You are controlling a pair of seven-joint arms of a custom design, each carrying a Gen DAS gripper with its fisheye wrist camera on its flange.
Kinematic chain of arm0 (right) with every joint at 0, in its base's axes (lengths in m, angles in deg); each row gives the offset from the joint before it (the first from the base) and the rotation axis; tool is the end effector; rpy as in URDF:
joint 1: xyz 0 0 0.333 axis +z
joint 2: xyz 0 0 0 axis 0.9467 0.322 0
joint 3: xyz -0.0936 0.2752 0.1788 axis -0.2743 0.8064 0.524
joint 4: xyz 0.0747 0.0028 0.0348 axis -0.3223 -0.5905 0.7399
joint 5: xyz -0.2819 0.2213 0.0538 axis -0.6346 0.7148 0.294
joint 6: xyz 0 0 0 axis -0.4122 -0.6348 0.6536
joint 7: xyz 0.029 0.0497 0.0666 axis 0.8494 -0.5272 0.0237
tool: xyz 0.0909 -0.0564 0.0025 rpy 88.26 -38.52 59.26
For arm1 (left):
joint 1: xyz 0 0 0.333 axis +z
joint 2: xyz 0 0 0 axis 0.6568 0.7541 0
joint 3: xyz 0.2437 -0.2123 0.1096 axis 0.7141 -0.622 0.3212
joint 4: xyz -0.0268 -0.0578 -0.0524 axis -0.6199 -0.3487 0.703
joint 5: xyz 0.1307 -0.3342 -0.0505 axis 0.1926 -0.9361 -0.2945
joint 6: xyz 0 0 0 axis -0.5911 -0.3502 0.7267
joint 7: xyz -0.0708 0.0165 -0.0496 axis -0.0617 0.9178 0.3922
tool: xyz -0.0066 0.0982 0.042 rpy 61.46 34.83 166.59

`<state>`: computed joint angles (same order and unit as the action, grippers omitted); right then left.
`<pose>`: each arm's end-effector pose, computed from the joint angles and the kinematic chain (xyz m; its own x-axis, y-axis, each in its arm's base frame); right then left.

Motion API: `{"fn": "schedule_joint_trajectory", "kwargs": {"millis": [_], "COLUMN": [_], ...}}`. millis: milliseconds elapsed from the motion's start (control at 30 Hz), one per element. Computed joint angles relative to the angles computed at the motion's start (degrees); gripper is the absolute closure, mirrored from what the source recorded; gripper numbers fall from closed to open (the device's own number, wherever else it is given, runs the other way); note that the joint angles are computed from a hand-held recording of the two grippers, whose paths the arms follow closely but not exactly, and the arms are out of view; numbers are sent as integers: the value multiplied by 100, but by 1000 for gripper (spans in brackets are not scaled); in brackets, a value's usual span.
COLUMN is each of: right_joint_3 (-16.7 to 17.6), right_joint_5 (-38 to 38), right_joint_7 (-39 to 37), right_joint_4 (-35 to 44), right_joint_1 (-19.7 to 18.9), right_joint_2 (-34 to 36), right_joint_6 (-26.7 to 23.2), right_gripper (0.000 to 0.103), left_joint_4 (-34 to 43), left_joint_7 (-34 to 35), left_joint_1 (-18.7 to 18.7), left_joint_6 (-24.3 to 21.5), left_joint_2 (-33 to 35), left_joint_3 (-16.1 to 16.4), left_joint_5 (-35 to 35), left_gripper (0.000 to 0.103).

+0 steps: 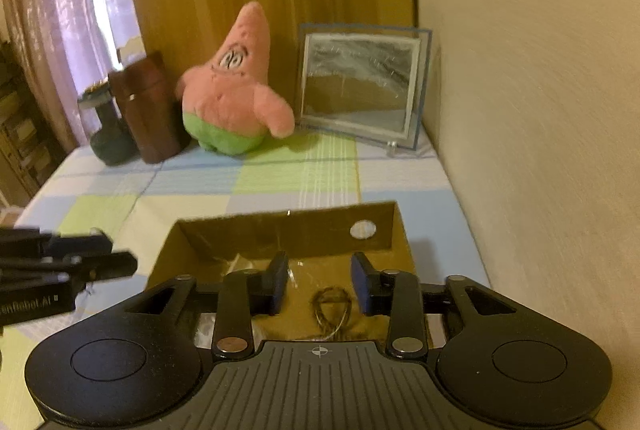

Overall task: Organize rigid objects
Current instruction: 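Open the left tool to drop the plug adapter while the right tool drops the hair clip, then withdraw both open tools from the box toward the metal wire rack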

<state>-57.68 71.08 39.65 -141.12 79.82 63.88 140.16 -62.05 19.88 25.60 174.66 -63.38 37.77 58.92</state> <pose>0.5790 0.0622 0.5075 0.3516 -0.9201 -0.1725 -0.6186 -0.0901 -0.7805 0.5196 -0.2968 0.5113 -0.1163 -0.9892 0.0895 -0.6307 0.0039 -0.7760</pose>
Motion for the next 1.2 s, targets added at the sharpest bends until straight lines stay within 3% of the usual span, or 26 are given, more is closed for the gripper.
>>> {"fn": "schedule_joint_trajectory", "kwargs": {"millis": [100,333,600,900,1200], "right_joint_3": [-19,-117,72,375,673], "right_joint_5": [-27,-122,-1118,-2010,-2645], "right_joint_7": [170,705,1974,3300,4249], "right_joint_4": [-177,-975,-2123,-3093,-3706], "right_joint_1": [27,180,381,454,412], "right_joint_2": [-209,-1096,-2195,-3302,-4088], "right_joint_6": [115,57,201,146,-3], "right_gripper": [59,55,41,34,28], "left_joint_4": [-224,-1018,-2123,-3099,-3620], "left_joint_7": [-128,-138,172,459,500], "left_joint_1": [-4,187,275,42,-300], "left_joint_6": [-67,-111,-300,-488,-738], "left_joint_2": [-246,-1063,-2246,-3456,-4195], "left_joint_3": [0,-166,-353,-460,-518], "left_joint_5": [139,-111,-813,-1601,-2113], "left_gripper": [71,71,68,54,39]}}
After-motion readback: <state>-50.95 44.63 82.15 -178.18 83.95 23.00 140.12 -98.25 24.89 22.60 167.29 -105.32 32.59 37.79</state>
